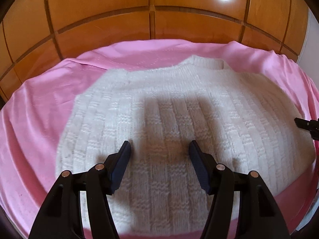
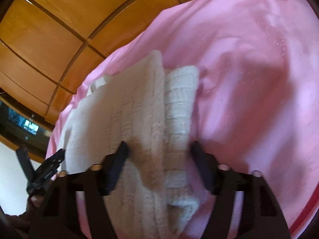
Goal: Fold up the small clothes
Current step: 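Fold the sweater hem toward the collar with the right gripper while the left holds the body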
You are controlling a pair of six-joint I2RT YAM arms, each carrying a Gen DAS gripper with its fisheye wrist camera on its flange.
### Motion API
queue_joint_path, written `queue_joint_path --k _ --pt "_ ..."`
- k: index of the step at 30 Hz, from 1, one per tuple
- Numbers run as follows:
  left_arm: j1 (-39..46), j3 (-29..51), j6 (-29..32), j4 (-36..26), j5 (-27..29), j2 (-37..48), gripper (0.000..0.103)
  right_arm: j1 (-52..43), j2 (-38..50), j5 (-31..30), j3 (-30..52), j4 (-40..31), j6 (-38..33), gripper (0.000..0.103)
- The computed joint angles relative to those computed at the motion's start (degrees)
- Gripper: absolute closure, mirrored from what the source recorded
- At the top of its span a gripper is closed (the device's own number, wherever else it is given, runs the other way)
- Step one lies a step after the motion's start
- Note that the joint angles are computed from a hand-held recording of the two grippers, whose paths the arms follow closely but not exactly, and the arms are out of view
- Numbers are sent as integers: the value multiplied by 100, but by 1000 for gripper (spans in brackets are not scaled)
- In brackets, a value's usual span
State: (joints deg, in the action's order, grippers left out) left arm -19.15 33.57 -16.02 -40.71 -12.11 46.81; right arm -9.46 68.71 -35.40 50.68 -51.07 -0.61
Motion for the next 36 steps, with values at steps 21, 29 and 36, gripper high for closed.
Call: queue_joint_path --k 21,29,36 --pt "4632 -109 2319 -1105 4087 -791 55 3512 281 1820 2738 -478 2312 85" --pt "7487 37 4967 -2574 5677 -59 63 5541 2793 2868 5555 -969 2599 87" --pt "9134 489 6741 -3537 5977 766 61 6388 4556 3159 7020 -1236 2855 87"
